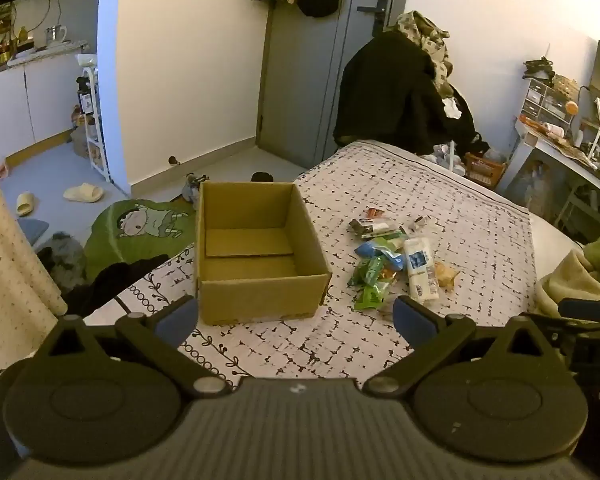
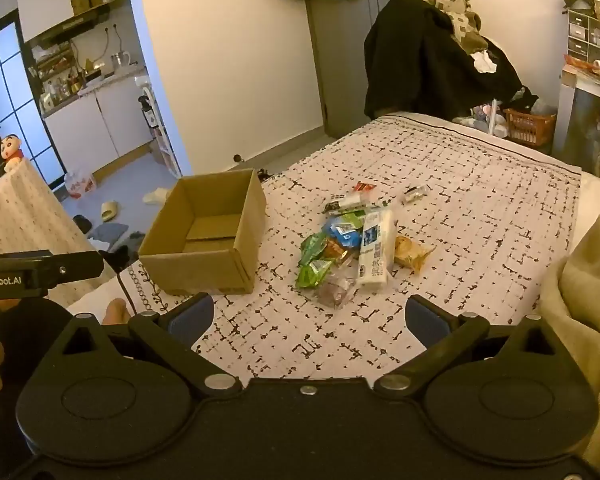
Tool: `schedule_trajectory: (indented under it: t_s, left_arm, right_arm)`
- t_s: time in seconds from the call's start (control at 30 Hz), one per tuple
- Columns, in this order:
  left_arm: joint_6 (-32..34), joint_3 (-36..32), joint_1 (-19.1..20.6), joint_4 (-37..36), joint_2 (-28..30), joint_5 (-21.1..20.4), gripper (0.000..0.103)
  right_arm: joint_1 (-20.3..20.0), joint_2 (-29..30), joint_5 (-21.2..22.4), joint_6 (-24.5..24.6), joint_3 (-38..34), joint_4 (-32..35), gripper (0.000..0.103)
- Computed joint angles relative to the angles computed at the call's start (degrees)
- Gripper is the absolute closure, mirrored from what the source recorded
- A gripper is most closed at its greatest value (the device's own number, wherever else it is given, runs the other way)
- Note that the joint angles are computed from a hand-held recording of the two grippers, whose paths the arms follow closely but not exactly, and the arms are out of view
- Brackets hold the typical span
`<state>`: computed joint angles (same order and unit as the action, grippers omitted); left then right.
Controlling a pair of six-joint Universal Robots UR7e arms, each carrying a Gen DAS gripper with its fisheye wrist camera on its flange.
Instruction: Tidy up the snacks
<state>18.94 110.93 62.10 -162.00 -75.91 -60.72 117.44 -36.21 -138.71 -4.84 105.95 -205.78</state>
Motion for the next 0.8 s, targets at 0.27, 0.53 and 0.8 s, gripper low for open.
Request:
schedule_trajectory:
  t_s: [0.27,0.53,0.8]
  left_arm:
    - [-0.12,0.16,0.07,-0.56,-0.13,0.09,0.001]
    - [0.16,0.51,-0.37,-0.15,-0.03,1.07,0.001]
    - [-0.11,0.10,-0.53,0.07,0.58,1.61,0.001]
  right_arm:
    - [0.66,0.27,-1.61,-2.29,-0.62,-2.05,0.000]
    - [0.51,1.09,-0.69,-4.62,-0.29,-5.33,0.000]
    - [0.57,1.62,-0.92,-5.42,-0.56,-5.88,0.000]
